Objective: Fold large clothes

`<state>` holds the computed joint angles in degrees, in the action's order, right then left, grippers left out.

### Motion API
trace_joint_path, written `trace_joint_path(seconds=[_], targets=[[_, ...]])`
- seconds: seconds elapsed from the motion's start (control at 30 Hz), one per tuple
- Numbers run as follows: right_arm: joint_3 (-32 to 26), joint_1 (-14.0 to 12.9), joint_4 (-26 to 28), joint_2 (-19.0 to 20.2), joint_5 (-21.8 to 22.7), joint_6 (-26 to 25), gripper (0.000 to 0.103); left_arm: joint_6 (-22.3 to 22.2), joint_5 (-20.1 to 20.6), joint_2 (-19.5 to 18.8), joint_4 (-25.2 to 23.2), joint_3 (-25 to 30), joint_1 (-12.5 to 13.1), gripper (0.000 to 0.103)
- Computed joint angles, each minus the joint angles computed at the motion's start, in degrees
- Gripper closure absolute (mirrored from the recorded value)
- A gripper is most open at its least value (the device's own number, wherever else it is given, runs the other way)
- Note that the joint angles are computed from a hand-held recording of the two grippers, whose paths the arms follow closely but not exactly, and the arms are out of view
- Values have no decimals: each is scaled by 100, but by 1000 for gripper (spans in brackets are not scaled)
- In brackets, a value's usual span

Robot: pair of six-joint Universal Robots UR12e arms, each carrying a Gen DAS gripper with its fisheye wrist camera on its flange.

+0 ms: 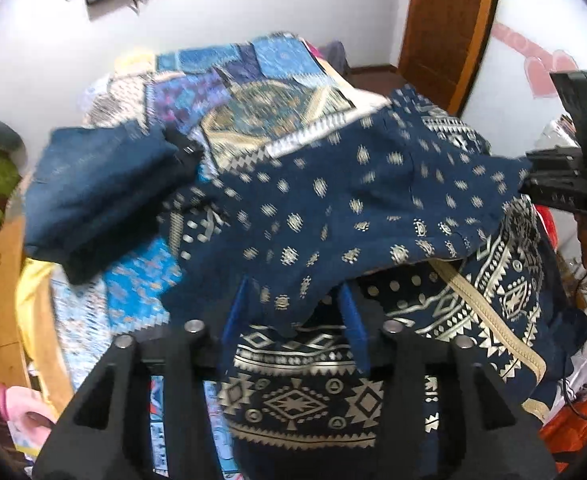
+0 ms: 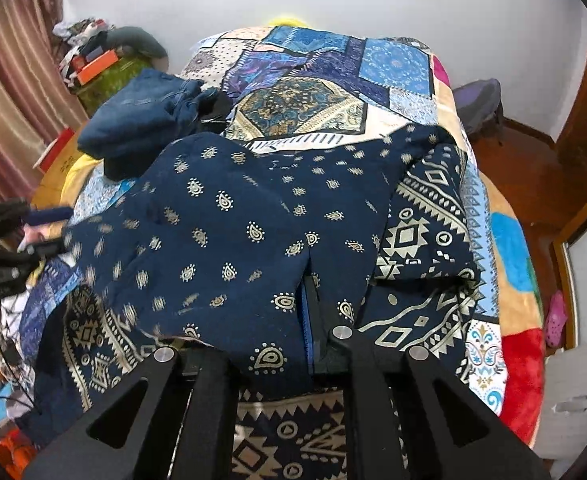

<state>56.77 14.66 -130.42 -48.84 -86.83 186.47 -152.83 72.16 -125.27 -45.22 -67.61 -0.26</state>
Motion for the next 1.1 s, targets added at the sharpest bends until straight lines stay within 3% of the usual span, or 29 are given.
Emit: trace_joint_path(seconds=[0.13,0.17,0.2,0.27,0.3,0.37,0.53,0.7,0.83,0.9,1.03,1.1], targets=[[-143,46,212,-8,-128,-248,90,-459,-94,4,225,86,87,52],[-146,57,235,-23,-163,-304,83,-561,-145,-9,264,127,113,52],[-145,65,244,-41,-184,-357,68,-678,-206,-17,314,170,144,52],[-28,77,22,-125,-267,-422,48,-811,-262,-42,376,252,168,50],[41,86,-124,-159,-323,-435,46,-873,-286,-60,427,297,178,48],[129,72,-320,-221,-309,-488,46,-957,-187,-118,564,401,162,40],[-53,-2,-422,-146,-157,-245,46,-958,5,-398,373,863,59,38],[-404,-41,-377,77,-109,7,45,-863,70,-893,-422,1620,-98,37],[-711,-78,43,327,-102,283,45,-742,139,-1222,-1206,2055,-202,37],[-763,-97,267,393,-63,331,45,-639,203,-1307,-1475,2137,-242,37],[-742,-115,720,478,-37,351,45,-334,383,-1319,-1572,1981,-318,37],[-589,-148,587,426,92,422,43,-317,421,-1311,-1558,1912,-332,37]])
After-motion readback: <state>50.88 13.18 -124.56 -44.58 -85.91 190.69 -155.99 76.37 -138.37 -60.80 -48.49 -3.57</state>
